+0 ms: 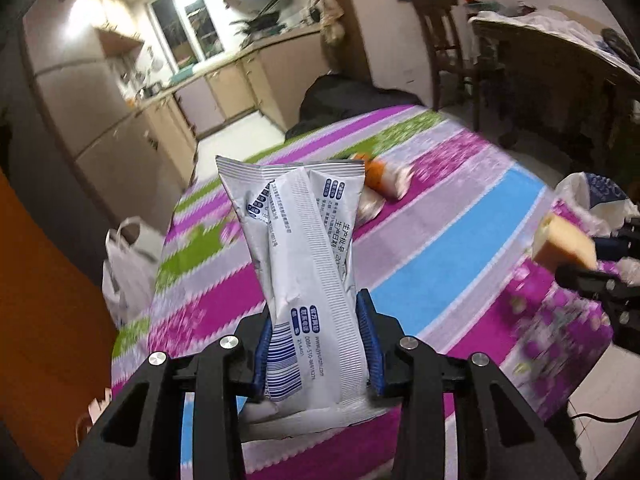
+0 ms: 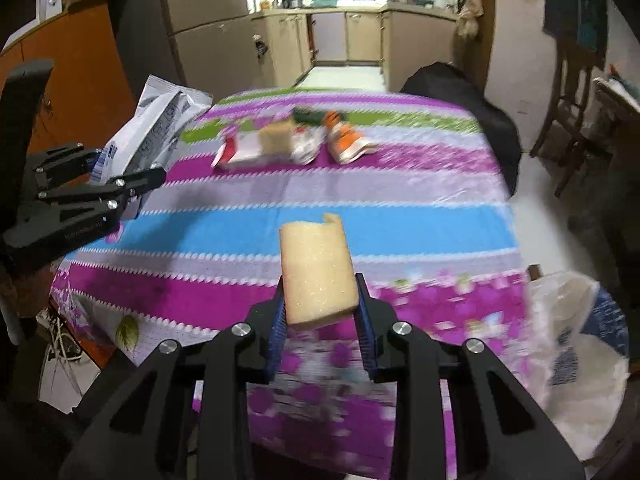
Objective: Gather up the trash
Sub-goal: 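Carry the wipes packet and sponge over the trash bag with both grippers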
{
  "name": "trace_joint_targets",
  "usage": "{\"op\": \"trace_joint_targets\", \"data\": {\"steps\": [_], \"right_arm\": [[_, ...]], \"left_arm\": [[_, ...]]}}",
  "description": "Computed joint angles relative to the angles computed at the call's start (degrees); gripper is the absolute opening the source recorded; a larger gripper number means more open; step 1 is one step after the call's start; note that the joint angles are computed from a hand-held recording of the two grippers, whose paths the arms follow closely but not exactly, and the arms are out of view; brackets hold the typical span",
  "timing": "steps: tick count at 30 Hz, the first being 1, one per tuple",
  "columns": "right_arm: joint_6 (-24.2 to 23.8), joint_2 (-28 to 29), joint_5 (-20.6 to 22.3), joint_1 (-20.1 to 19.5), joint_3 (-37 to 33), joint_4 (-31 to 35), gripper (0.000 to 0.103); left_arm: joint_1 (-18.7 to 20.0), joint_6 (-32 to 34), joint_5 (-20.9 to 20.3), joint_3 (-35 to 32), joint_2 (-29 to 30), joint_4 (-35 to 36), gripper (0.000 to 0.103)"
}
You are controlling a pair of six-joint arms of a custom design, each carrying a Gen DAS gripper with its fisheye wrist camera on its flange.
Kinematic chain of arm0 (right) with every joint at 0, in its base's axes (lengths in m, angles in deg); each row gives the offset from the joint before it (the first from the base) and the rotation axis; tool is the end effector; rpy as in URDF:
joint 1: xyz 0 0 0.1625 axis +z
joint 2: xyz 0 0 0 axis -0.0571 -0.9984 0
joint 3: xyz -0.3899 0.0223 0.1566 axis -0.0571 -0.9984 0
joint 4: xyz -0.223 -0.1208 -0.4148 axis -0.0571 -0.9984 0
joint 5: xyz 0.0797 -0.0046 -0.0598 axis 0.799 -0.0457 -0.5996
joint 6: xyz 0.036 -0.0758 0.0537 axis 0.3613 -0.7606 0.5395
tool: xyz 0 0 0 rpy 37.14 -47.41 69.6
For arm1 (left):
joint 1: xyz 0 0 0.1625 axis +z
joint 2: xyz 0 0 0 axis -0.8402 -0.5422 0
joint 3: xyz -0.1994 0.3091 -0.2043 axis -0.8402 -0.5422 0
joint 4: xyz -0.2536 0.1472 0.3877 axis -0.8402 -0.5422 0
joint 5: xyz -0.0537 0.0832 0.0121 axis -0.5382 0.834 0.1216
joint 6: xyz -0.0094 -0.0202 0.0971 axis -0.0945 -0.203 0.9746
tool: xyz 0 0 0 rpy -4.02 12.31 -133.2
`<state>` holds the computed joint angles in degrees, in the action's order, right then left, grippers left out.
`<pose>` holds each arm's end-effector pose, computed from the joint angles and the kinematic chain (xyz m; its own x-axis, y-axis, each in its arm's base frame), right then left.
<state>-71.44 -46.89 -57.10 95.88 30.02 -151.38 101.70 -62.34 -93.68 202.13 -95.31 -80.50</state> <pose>0.1447 -0.6055 0.1736 -0.5323 -0.7274 0.4331 -0.8340 0.5385 -0.1206 -0.2315 -0.5500 0.1287 -0.4591 -0.2117 -0.8628 0.4943 0.7461 -0.4461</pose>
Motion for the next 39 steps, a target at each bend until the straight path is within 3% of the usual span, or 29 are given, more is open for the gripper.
{"op": "trace_joint_targets", "data": {"steps": [9,16,27,39], "right_arm": [[1.1,-3.5,-3.2,-1.9,-5.5,-0.5,0.029],[1.5,-4.4,-7.0,-4.6,-9.2,-1.0,0.029],[1.9,-2.7,-12.1,-7.8,-14.6,-0.2,0.029],[2.0,-0.9,-14.6,-9.9,-17.5,1.5,0.029]], "left_arm": [[-1.7,29.2,-0.3,-11.4,14.8,-27.3,0.039],[-1.7,44.7,-4.3,-23.8,26.9,-37.7,0.039],[-0.7,52.1,-8.2,-39.9,40.4,-36.3,0.039],[0.7,54.6,-9.6,-48.4,47.4,-33.1,0.039]]}}
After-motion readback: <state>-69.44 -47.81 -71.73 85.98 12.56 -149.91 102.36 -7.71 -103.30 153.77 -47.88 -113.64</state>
